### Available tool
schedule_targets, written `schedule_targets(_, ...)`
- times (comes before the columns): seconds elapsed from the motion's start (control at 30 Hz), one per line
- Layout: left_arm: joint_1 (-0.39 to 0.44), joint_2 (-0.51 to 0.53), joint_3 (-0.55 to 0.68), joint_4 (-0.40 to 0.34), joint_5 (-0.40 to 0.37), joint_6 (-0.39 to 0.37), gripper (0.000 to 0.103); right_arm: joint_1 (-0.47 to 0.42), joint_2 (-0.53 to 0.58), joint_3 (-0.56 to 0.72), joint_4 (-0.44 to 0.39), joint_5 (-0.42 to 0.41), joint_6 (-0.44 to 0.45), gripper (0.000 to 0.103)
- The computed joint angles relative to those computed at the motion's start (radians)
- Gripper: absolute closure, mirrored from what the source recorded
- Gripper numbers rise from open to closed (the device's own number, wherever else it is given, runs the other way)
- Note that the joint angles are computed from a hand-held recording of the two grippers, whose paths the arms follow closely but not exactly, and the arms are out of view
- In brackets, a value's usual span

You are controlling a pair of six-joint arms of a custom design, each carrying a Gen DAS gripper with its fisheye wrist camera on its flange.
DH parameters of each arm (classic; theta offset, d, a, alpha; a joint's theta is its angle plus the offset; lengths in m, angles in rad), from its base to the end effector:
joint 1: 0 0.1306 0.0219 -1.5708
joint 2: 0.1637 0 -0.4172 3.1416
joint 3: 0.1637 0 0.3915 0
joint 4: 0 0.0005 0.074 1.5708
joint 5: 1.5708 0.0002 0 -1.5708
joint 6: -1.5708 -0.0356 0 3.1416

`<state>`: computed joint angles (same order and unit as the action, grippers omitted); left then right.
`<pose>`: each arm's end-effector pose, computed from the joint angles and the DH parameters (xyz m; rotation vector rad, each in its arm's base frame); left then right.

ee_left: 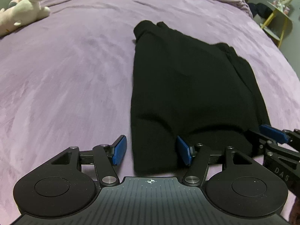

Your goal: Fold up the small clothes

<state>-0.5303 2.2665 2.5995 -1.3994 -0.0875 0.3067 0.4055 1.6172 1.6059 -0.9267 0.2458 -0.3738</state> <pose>0.6575 -0.3825 0.4350 0.2650 2.6277 -0.1709 0.5223 0.2142 0.4466 0.0607 2.4683 0.0249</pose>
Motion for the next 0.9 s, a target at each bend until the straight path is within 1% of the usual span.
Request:
schedule_targets(0.1, -0.004, -0.063, -0.103, 0.034, 0.000, 0.003, 0.037, 0.003, -0.024, -0.001, -0.081, -0.032, -0.082, 0.073)
schedule_targets(0.13, -0.006, -0.085, -0.137, 0.043, 0.002, 0.007, 0.037, 0.004, -0.029, 0.003, -0.124, -0.057, -0.112, 0.070)
schedule_targets(0.17, -0.007, -0.102, -0.163, 0.043, 0.004, 0.011, 0.034, 0.004, -0.025, 0.012, -0.179, -0.079, -0.148, 0.062)
schedule_targets(0.2, -0.010, -0.110, -0.170, 0.024, 0.007, 0.011, 0.031, 0.010, -0.040, -0.005, -0.185, -0.071, -0.162, 0.062)
schedule_targets(0.23, -0.014, -0.108, -0.163, -0.008, 0.002, 0.002, 0.030, 0.019, -0.052, -0.012, -0.187, -0.054, -0.155, 0.059)
schedule_targets(0.27, -0.020, -0.116, -0.174, -0.014, -0.014, -0.012, 0.029, 0.024, -0.052, -0.006, -0.205, -0.048, -0.154, 0.047)
schedule_targets(0.3, -0.027, -0.131, -0.199, -0.002, -0.040, -0.031, 0.024, 0.028, -0.045, 0.012, -0.238, -0.043, -0.168, 0.034)
schedule_targets(0.37, -0.041, -0.124, -0.179, -0.032, -0.087, -0.050, 0.016, 0.031, -0.027, 0.052, -0.299, -0.036, -0.208, 0.026)
schedule_targets(0.4, -0.046, -0.112, -0.153, -0.058, -0.108, -0.056, 0.016, 0.031, -0.017, 0.074, -0.327, -0.033, -0.225, 0.022)
schedule_targets(0.43, -0.049, -0.101, -0.131, -0.078, -0.119, -0.062, 0.015, 0.029, -0.008, 0.092, -0.349, -0.029, -0.239, 0.020)
schedule_targets(0.5, -0.051, -0.060, -0.042, -0.153, -0.120, -0.061, 0.012, 0.025, 0.008, 0.123, -0.386, -0.021, -0.261, 0.016)
schedule_targets(0.53, -0.050, -0.051, -0.019, -0.168, -0.119, -0.053, 0.012, 0.024, 0.016, 0.138, -0.399, -0.015, -0.268, 0.016)
schedule_targets(0.6, -0.050, -0.050, -0.002, -0.174, -0.128, -0.033, 0.012, 0.024, 0.027, 0.165, -0.422, 0.000, -0.281, 0.012)
schedule_targets(0.67, -0.049, -0.043, 0.028, -0.179, -0.134, -0.026, 0.012, 0.027, 0.035, 0.186, -0.436, 0.015, -0.291, 0.011)
schedule_targets(0.77, -0.049, -0.016, 0.097, -0.213, -0.154, -0.015, 0.012, 0.025, 0.050, 0.220, -0.450, 0.031, -0.293, 0.005)
schedule_targets(0.83, -0.047, -0.010, 0.117, -0.217, -0.151, -0.008, 0.011, 0.030, 0.059, 0.238, -0.459, 0.056, -0.294, 0.005)
schedule_targets(0.9, -0.045, -0.005, 0.135, -0.225, -0.143, 0.005, 0.010, 0.034, 0.068, 0.254, -0.466, 0.063, -0.286, 0.005)
